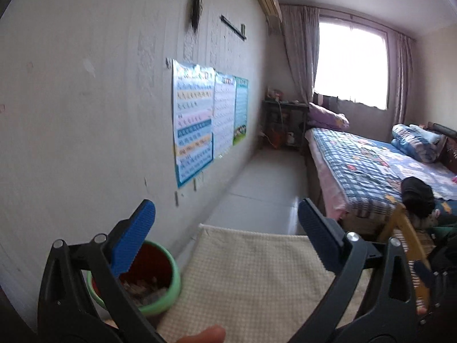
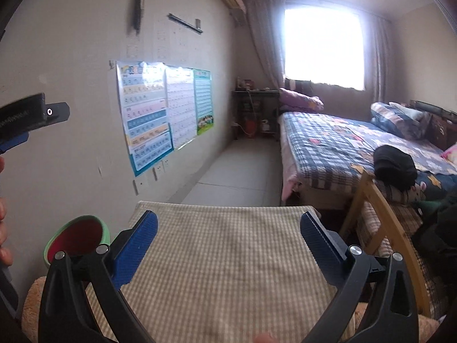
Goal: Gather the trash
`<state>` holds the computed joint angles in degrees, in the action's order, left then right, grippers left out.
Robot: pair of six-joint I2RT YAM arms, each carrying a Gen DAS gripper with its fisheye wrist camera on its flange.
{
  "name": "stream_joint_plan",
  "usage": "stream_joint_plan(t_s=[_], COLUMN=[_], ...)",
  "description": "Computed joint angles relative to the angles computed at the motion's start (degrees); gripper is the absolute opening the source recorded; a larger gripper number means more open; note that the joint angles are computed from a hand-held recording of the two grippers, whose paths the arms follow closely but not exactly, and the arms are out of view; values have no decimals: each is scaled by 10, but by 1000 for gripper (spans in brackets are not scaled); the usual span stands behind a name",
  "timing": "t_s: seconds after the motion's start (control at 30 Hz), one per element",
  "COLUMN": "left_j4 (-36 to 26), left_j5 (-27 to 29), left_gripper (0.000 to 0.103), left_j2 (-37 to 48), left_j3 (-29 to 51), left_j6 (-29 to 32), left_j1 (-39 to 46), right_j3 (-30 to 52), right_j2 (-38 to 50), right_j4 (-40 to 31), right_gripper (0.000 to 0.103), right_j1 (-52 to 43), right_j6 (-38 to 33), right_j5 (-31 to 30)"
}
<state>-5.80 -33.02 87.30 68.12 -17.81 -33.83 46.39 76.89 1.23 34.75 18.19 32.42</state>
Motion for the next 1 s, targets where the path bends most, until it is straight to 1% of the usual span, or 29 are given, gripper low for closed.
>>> stream_joint_plan(t_s=[0.13,0.37,1.0], left_j4=[-24,-39,-42], left_j5=[-2,2,12], left_gripper=[98,98,98], left_j2=[1,-4,-16], left_j3=[10,12,-2], left_j6=[0,-2,-6], left_j1=[-7,-2,8], right_j3=[-18,-21,-9], right_j2=[-20,-32,-27], right_j4=[-3,-7,-23], right_gripper=[96,96,96], right_j1=[-6,-9,6], right_j6=[13,9,6], right_j5=[-5,-5,2])
